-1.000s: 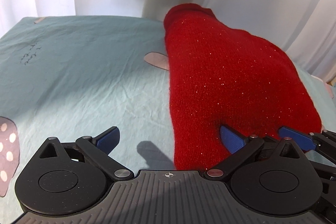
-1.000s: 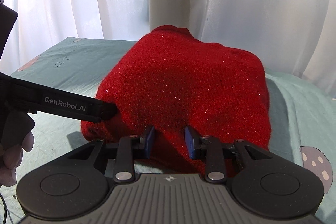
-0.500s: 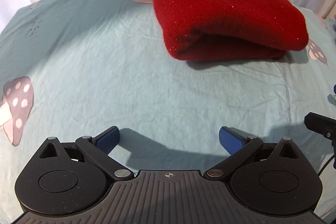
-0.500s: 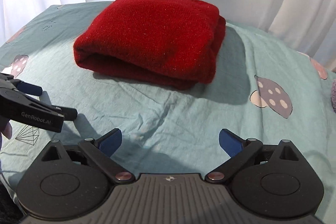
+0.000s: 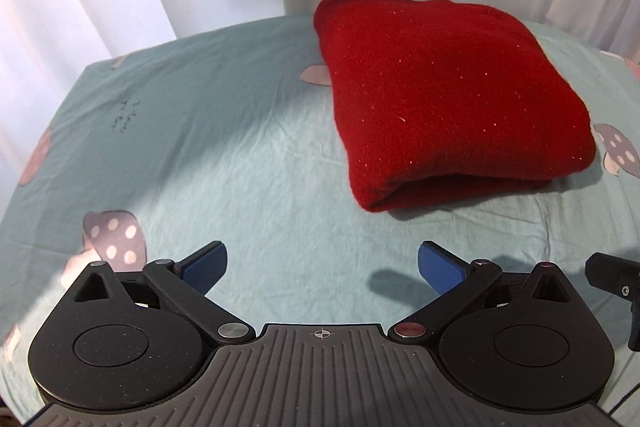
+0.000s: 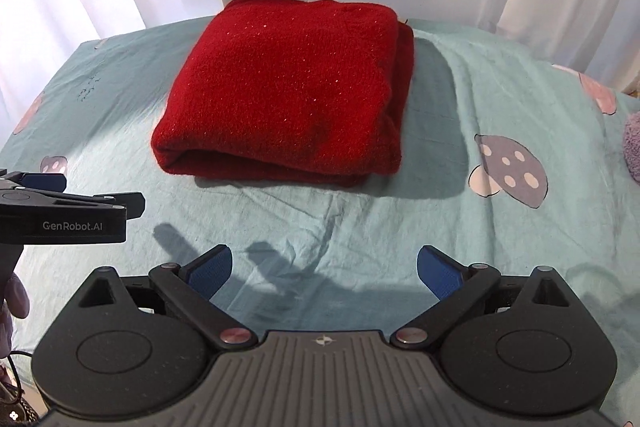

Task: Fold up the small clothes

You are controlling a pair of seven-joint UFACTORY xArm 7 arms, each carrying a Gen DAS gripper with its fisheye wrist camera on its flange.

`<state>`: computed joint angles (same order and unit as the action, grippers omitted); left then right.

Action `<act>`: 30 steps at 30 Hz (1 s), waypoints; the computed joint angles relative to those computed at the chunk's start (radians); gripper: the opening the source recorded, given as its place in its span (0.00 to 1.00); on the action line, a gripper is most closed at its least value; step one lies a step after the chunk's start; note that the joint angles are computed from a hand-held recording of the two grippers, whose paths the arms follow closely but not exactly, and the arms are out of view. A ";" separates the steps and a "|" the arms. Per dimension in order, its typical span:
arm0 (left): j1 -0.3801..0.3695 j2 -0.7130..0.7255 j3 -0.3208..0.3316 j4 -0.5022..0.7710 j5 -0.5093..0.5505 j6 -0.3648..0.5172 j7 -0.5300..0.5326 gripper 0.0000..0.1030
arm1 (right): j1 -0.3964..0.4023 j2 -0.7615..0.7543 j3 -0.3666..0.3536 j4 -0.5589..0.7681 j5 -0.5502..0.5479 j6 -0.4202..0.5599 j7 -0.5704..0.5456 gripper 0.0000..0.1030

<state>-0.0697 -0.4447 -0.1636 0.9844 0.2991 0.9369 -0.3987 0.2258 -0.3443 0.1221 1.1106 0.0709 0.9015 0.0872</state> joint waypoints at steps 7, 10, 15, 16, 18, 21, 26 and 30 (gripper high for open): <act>-0.019 0.020 0.013 0.026 -0.042 0.007 0.029 1.00 | -0.021 0.048 0.038 0.082 -0.124 0.049 0.086 0.96; -0.014 0.035 0.002 0.039 -0.028 0.026 0.019 1.00 | -0.017 0.073 0.033 0.122 -0.120 0.088 0.099 0.96; -0.024 0.038 0.003 0.045 -0.027 0.032 0.023 1.00 | -0.010 0.100 0.035 0.158 -0.140 0.129 0.116 0.96; -0.025 0.037 0.004 0.045 -0.028 0.030 0.024 1.00 | -0.009 0.104 0.036 0.162 -0.143 0.134 0.119 0.96; -0.025 0.041 0.005 0.048 -0.028 0.029 0.024 1.00 | -0.006 0.106 0.034 0.165 -0.144 0.136 0.121 0.96; -0.026 0.046 0.008 0.053 -0.035 0.036 0.023 1.00 | -0.003 0.108 0.035 0.169 -0.151 0.143 0.125 0.96; -0.029 0.050 0.011 0.059 -0.042 0.043 0.028 1.00 | 0.000 0.115 0.032 0.178 -0.150 0.155 0.124 0.96; -0.031 0.051 0.011 0.060 -0.044 0.042 0.031 1.00 | 0.000 0.118 0.031 0.181 -0.152 0.161 0.128 0.96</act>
<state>-0.1010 -0.3936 -0.1529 1.0448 0.2549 0.9793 -0.3679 0.2256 -0.2268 0.1532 1.2919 -0.0807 1.0622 0.2151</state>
